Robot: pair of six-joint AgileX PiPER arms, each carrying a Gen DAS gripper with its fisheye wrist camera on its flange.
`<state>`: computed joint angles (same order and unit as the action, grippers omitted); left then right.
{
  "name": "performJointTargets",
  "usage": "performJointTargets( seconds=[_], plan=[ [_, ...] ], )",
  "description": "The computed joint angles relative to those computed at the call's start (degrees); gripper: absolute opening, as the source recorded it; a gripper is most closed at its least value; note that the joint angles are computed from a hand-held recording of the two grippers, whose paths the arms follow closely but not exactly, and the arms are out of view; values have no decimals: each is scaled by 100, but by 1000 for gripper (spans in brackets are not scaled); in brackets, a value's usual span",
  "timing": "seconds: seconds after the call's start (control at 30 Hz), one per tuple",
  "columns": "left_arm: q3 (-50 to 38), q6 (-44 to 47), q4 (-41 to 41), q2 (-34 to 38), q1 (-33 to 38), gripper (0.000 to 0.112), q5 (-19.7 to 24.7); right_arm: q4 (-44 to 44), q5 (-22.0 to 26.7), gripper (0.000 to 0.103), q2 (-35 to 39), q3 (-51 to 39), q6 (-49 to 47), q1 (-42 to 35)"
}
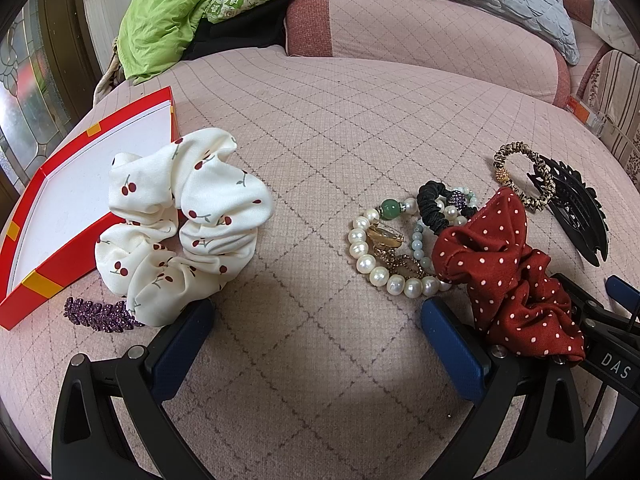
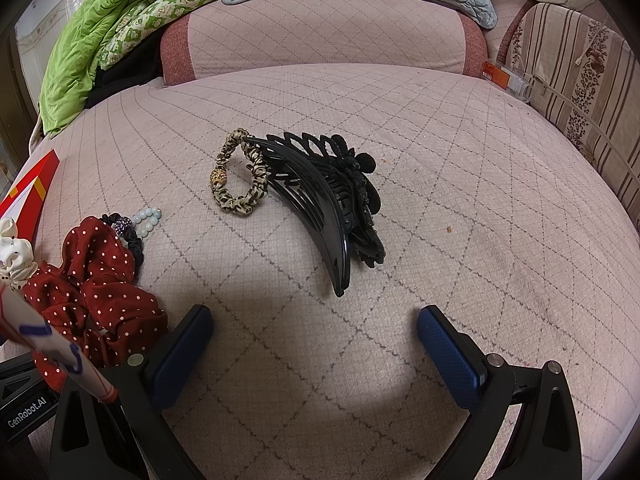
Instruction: Organize jewelry
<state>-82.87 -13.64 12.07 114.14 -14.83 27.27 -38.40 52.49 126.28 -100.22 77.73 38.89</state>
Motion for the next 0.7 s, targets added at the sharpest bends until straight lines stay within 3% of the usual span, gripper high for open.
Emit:
performJointTargets(
  seconds=[0.27, 0.37, 0.57, 0.63, 0.7],
  plan=[
    [99, -26, 111, -102, 30, 103, 28, -2, 5, 103, 4, -5, 0, -1],
    [128, 53, 4, -134, 51, 103, 40, 35, 276, 103, 173, -302, -188, 22],
    [616, 7, 90, -467, 103, 103, -331, 154, -132, 103, -92, 106, -187, -93],
    [872, -160, 228, -684, 139, 103, -501, 514, -526, 103, -346, 412, -576, -243],
    [1176, -478, 542, -949, 157, 103, -689, 991, -379, 103, -382, 272, -1379, -329]
  ],
)
